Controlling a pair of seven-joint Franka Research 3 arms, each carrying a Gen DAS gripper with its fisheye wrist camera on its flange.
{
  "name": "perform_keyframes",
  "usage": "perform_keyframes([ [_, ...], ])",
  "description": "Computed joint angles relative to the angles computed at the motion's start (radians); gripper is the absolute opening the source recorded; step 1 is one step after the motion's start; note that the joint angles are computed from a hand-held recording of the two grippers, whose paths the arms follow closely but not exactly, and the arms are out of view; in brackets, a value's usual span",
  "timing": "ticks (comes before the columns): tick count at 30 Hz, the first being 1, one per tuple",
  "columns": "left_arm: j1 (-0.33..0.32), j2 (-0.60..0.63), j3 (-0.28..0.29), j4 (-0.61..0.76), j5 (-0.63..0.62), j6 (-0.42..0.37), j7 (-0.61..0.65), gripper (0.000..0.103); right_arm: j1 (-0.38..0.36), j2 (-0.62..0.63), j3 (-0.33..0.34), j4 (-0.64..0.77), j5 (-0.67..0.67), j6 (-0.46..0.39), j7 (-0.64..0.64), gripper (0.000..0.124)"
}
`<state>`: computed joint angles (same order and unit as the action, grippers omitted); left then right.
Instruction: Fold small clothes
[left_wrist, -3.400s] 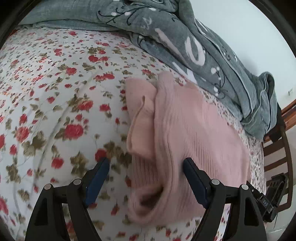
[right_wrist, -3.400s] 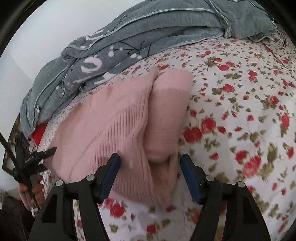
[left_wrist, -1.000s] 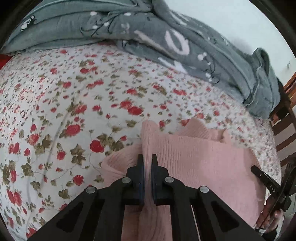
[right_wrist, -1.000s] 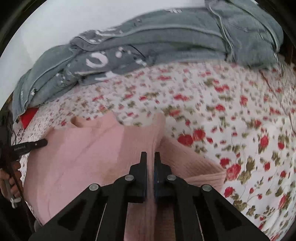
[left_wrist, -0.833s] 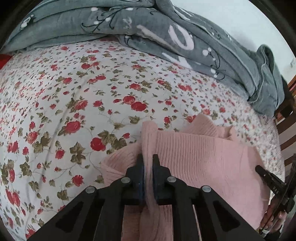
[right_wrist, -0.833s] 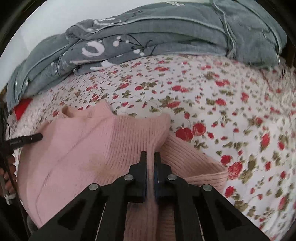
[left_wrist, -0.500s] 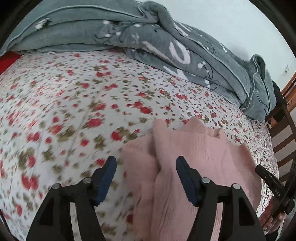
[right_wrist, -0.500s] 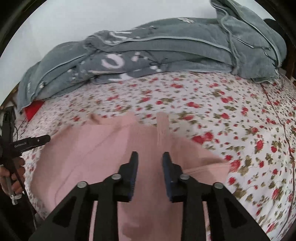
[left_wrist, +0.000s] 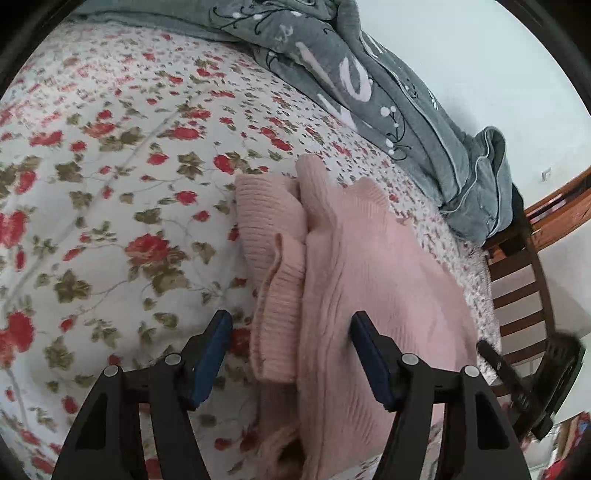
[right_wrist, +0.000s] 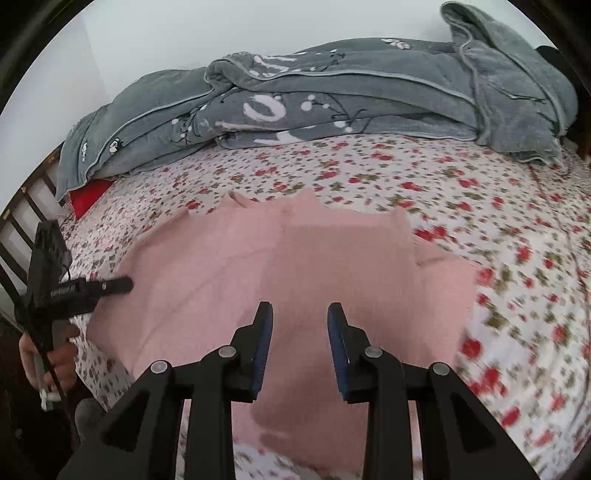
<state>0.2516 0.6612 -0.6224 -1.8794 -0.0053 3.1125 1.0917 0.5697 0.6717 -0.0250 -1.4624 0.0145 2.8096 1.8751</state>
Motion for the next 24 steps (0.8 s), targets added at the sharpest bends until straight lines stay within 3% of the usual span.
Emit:
perform_keyframes([
  [2, 0.013, 0.03, -0.022, 0.023, -0.003, 0.004, 0.005, 0.06, 0.015, -0.055, -0.028, -0.082, -0.012, 0.021, 0.031, 0.03],
  [4, -0.001, 0.043, -0.013, 0.053, -0.003, -0.02, -0.001, 0.044, 0.023, -0.092, -0.045, -0.139, -0.026, 0.04, 0.059, 0.031],
  [7, -0.021, 0.047, 0.001, 0.078, -0.018, -0.045, -0.008, 0.028, 0.042, -0.15, -0.078, -0.227, -0.057, 0.077, 0.117, 0.032],
  [10, -0.044, 0.004, 0.028, 0.063, -0.024, -0.042, -0.007, 0.023, 0.037, -0.191, -0.083, -0.288, -0.074, 0.115, 0.146, 0.033],
  [15, -0.263, -0.104, 0.253, 0.094, 0.022, -0.115, -0.11, 0.022, 0.02, -0.242, -0.083, -0.363, -0.084, 0.174, 0.158, 0.033],
  [19, -0.446, -0.149, 0.423, 0.163, 0.14, -0.195, -0.209, 0.022, 0.004, -0.291, -0.088, -0.44, -0.077, 0.241, 0.156, 0.033],
  [21, -0.488, -0.154, 0.448, 0.206, 0.182, -0.241, -0.24, 0.022, -0.021, -0.319, -0.075, -0.487, -0.054, 0.279, 0.133, 0.035],
  [24, -0.562, -0.126, 0.473, 0.33, 0.254, -0.357, -0.289, 0.022, 0.002, -0.358, -0.125, -0.55, -0.055, 0.32, 0.131, 0.036],
])
